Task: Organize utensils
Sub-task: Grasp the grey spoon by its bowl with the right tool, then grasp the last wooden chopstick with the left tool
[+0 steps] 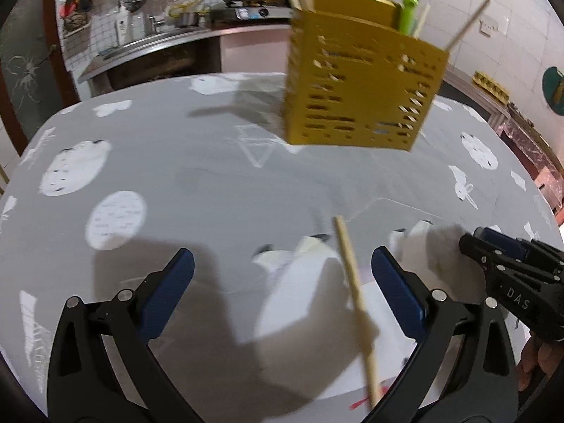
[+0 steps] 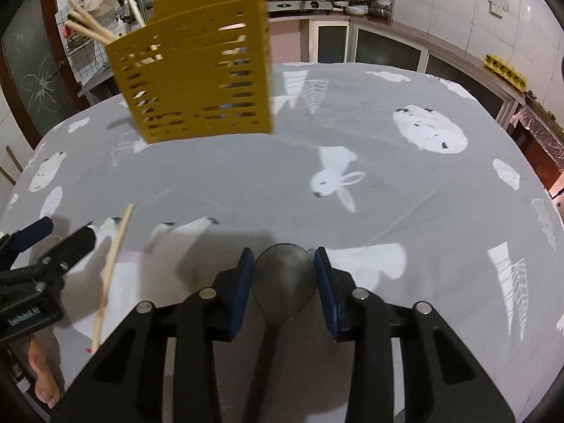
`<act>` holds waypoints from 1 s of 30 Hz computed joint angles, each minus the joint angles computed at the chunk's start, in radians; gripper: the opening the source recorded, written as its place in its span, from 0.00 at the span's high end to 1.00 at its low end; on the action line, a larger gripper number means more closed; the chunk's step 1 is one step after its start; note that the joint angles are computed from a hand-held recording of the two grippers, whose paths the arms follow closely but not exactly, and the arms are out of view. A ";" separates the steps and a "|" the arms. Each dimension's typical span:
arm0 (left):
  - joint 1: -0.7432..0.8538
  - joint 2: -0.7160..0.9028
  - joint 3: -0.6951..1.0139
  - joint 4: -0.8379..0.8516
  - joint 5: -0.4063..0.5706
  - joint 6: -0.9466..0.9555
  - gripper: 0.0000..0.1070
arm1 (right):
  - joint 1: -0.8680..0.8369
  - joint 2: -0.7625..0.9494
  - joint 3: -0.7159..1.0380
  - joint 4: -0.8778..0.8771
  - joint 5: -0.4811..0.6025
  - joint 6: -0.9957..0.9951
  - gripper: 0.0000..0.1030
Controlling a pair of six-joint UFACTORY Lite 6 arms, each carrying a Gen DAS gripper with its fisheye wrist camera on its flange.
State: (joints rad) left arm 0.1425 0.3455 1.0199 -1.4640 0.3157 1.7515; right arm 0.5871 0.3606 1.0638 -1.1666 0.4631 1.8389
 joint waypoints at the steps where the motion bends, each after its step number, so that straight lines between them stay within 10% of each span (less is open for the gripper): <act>1: -0.024 0.006 0.001 0.002 -0.012 -0.008 0.12 | -0.012 -0.003 -0.008 -0.016 -0.007 0.009 0.65; 14: -0.180 0.085 0.136 0.660 -0.085 -0.733 0.72 | -0.071 -0.018 -0.029 -0.184 -0.047 0.135 0.65; 19: -0.189 0.090 0.148 0.691 -0.071 -0.747 0.94 | -0.067 -0.015 -0.025 -0.247 -0.039 0.188 0.65; 30: -0.142 0.050 0.162 0.487 -0.014 -0.559 0.96 | -0.045 -0.084 -0.037 -0.316 0.018 0.239 0.65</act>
